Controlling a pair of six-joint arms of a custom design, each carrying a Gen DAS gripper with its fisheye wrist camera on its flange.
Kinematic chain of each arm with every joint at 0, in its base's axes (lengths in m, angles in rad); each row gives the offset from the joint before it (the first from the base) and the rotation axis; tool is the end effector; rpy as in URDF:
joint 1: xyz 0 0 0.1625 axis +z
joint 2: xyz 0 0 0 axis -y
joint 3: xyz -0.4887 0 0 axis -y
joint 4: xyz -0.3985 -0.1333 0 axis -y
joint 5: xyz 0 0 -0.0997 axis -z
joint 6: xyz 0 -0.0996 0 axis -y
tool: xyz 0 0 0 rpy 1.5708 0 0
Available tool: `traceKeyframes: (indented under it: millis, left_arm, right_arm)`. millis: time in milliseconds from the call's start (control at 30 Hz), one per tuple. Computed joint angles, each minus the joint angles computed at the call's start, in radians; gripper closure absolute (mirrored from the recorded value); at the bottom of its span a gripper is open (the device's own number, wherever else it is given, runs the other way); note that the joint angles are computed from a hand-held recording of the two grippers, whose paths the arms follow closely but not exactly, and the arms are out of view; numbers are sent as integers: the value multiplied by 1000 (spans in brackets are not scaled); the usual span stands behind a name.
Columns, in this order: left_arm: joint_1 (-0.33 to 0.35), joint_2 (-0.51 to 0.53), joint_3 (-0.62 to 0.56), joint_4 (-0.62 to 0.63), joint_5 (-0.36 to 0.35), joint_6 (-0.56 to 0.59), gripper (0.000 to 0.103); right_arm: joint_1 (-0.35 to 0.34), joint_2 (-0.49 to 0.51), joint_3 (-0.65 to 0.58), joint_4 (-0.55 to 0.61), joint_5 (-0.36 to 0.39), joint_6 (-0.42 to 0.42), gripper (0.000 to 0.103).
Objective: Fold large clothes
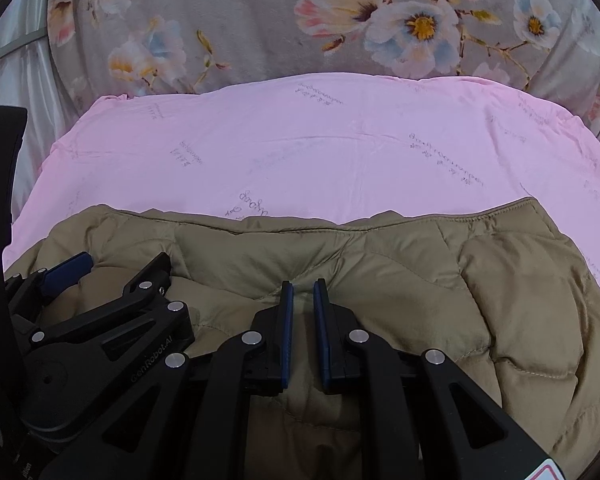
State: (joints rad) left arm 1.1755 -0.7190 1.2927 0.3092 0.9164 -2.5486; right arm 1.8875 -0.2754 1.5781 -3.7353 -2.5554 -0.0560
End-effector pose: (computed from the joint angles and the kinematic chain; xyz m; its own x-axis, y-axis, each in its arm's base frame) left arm -0.0812 -0.6982 0.1437 -0.5644 0.3561 -0.7448 0.7391 0.6198 -0.2637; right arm 0.2604 -0.6330 -0.0491 -0.7101 0.3933 0.5840 -0.2429 0.6417 -0.7275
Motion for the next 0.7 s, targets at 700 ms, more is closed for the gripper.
traceKeyframes:
  millis: [700]
  left_arm:
    - [11,-6,-25,79,42,-36,27]
  right_arm:
    - [6,-40,75,-6,55,95,91]
